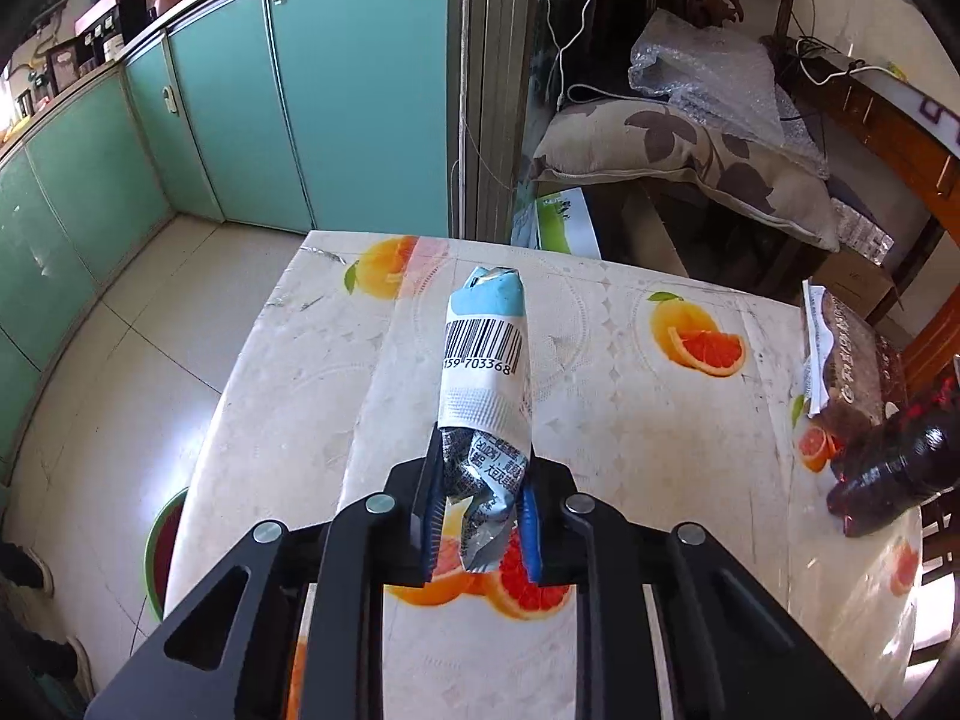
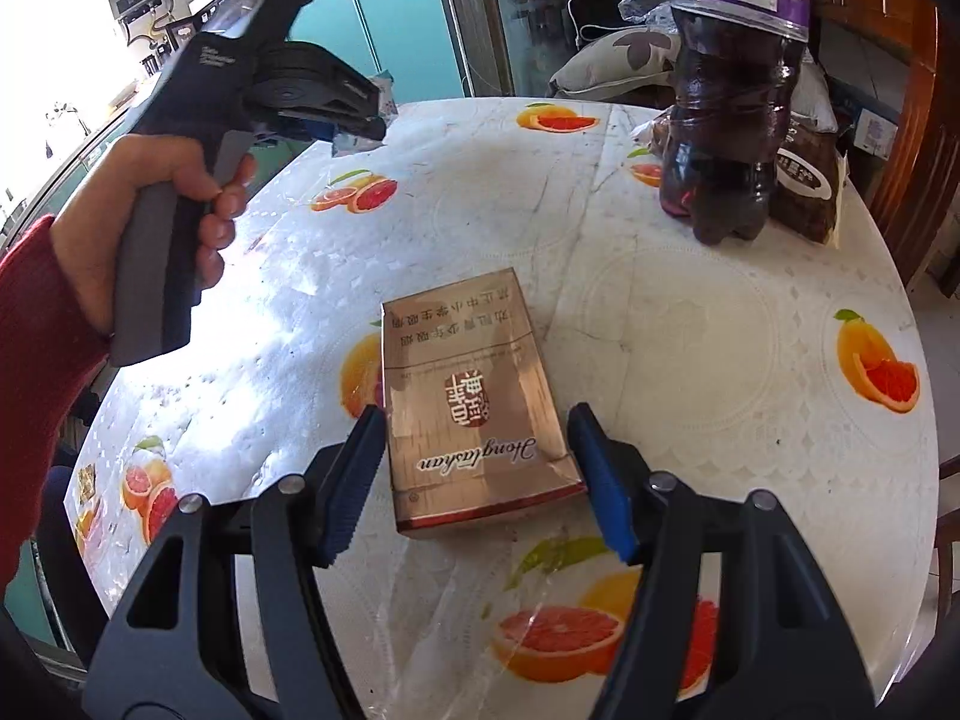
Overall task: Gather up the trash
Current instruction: 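Grasp the blue-and-white snack wrapper with the left gripper, then carry the blue-and-white wrapper over the red bin with the left gripper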
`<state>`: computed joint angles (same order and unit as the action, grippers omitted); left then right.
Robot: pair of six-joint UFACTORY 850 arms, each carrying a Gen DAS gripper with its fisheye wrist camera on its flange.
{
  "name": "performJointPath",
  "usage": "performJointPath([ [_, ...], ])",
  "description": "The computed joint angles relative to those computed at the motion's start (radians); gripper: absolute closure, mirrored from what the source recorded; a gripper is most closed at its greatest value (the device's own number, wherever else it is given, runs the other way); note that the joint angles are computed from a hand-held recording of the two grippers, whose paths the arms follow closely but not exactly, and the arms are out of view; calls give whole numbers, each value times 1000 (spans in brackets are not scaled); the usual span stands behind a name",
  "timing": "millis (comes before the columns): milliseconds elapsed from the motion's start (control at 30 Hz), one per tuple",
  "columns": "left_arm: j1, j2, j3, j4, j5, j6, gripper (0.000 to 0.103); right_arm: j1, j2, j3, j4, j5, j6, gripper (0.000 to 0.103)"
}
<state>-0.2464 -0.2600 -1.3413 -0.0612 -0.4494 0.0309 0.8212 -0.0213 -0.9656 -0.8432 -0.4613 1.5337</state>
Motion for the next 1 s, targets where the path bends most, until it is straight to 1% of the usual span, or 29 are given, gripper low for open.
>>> performJointPath([
  [200, 35, 151, 131, -177, 50, 244, 85, 12, -10, -8, -23, -30, 19, 41],
  [300, 47, 223, 192, -276, 57, 379, 85, 16, -17, -15, -22, -44, 8, 41],
  [367, 58, 261, 224, -343, 49, 467, 85, 19, -16, -15, -20, -49, 5, 41],
  [433, 71, 290, 249, -395, 34, 532, 85, 23, -15, -14, -23, -53, 9, 41],
  [600, 131, 354, 316, -532, -2, 685, 85, 42, -17, -14, -31, -79, 4, 41],
  [733, 173, 409, 384, -612, 4, 785, 85, 54, 2, -10, -58, -93, 39, 41],
  [867, 210, 459, 450, -689, 11, 893, 85, 87, 19, -15, -122, -162, 121, 41],
  [1000, 237, 498, 495, -726, 5, 977, 85, 128, 36, -14, -169, -212, 220, 42],
])
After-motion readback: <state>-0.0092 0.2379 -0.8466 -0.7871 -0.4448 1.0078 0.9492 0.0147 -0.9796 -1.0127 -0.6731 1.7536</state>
